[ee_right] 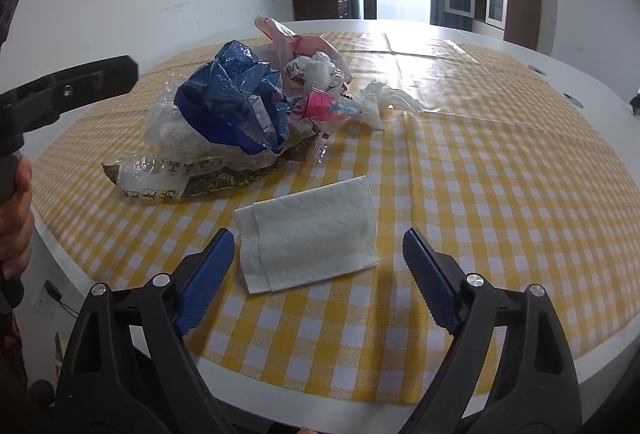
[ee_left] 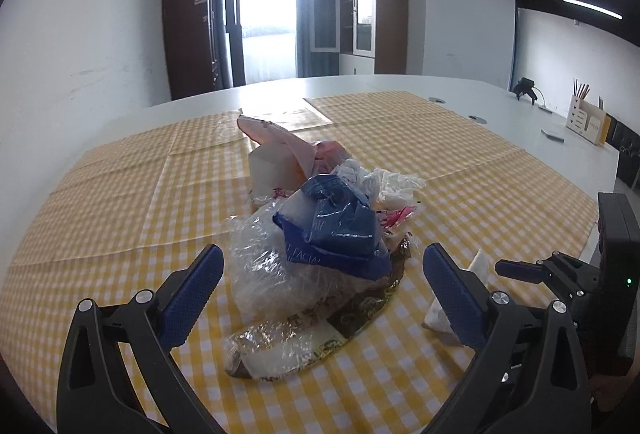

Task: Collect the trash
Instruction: 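Grasp the white napkin with the right tool while the left tool grasps the blue bag, then carry the napkin and blue bag down toward the blue wastebasket with both tools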

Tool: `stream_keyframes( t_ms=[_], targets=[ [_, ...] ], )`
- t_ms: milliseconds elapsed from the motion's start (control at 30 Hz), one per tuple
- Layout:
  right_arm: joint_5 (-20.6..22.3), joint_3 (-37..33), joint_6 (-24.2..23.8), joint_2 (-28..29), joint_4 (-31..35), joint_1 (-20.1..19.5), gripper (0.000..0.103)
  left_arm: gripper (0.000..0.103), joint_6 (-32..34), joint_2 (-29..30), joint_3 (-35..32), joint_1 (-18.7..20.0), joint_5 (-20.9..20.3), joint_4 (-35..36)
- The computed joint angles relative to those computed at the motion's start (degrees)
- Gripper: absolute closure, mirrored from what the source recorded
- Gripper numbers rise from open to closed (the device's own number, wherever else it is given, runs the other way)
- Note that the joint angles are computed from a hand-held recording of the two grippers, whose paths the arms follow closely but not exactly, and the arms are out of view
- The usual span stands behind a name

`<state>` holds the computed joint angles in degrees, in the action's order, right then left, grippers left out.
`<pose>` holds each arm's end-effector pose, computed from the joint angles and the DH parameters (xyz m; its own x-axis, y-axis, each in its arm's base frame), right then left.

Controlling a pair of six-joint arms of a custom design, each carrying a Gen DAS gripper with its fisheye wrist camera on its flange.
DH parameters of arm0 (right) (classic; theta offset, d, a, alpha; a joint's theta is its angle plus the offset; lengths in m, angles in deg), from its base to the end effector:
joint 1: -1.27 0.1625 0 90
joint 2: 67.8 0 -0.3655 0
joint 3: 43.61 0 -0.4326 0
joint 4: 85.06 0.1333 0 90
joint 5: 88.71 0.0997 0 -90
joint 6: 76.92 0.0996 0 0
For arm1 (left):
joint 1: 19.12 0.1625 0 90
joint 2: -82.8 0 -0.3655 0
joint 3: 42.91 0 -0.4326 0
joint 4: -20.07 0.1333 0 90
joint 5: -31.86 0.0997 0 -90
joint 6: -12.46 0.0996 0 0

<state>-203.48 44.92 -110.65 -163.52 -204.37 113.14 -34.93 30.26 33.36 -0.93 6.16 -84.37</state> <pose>0.2812 -0.4547 0.5669 -0.6117 -0.5032 0.6104 -0.7685 0.5610 -0.3077 -0.6046 -0.4335 0.2198 -0.6881 0.0829 -0.7208 0.6368 0.5452 -0.5452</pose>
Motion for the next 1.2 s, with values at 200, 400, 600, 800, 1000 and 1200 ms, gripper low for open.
stream_keyframes(
  t_ms=[200,400,600,800,1000,1200],
  targets=[
    [-0.37,-1.39,0.53,1.60,1.53,-0.65,0.038,0.006,2.41,4.51,-6.20,2.81,-1.82,2.65],
    [0.60,-1.32,-0.38,1.76,1.18,-1.32,0.057,0.024,2.13,6.71,-9.58,4.62,-4.52,5.96],
    [3.45,-1.42,-0.05,0.82,1.04,-2.75,0.082,0.059,2.19,6.61,-9.46,4.58,-4.29,5.75],
    [7.59,-2.37,0.88,-0.93,1.14,-4.57,0.086,0.061,-0.01,4.18,-6.33,2.96,0.08,0.39],
    [9.76,-2.78,0.66,-3.34,1.92,-5.01,0.087,0.062,-2.95,1.21,-2.30,0.10,1.60,-3.61],
    [9.62,-1.79,0.53,-6.14,3.07,-4.27,0.087,0.062,-5.58,-1.88,2.83,-3.98,2.12,-5.01]
  ],
)
